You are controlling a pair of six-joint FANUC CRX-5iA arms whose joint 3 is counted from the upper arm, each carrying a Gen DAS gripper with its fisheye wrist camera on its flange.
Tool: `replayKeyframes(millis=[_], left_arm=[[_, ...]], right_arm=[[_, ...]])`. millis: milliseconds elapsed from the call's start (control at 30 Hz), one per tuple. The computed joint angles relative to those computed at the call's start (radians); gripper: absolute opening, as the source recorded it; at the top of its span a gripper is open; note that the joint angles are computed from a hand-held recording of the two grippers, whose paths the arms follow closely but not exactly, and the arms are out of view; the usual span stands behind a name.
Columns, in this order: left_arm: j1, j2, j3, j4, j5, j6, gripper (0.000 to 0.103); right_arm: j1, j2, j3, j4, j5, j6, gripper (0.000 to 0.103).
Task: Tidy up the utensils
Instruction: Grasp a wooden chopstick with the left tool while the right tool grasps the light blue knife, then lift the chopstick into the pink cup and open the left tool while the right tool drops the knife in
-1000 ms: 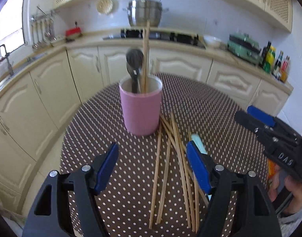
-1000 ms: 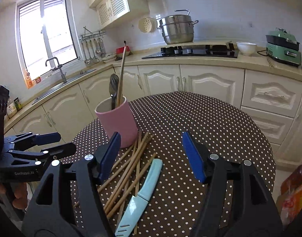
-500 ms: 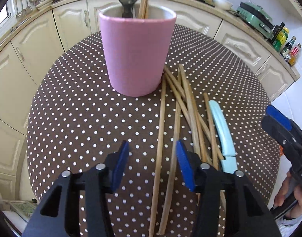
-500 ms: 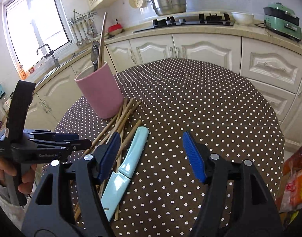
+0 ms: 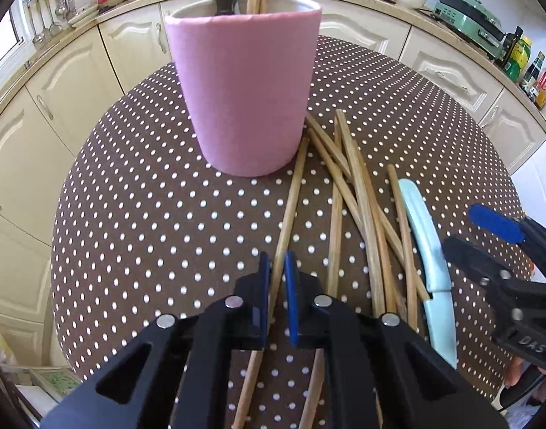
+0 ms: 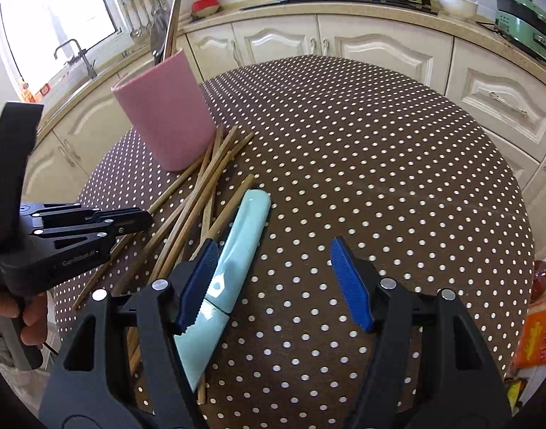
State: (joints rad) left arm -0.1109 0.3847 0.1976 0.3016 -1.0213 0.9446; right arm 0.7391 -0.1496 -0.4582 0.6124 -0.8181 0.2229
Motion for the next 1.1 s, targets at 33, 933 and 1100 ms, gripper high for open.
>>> replayKeyframes(millis=[33,933,1100], left_arm=[[0.004,-0.008,-0.013,0.004,0.001,0.001,0.008],[-0.018,0.029,0.101,-0.131,-0.137,0.107,0.008],[0.011,-0.006,0.021,-0.03,-0.082,0.053,0.007]], right_arm=[[0.002,0.017,0.02,-0.018,-0.016,0.023,0.065],[-0.144,0.207,0.354,-0.363,-0.252,0.533,0.025],[-0.16,0.112,0.248,-0.359,-0.129,0.498,0.021]])
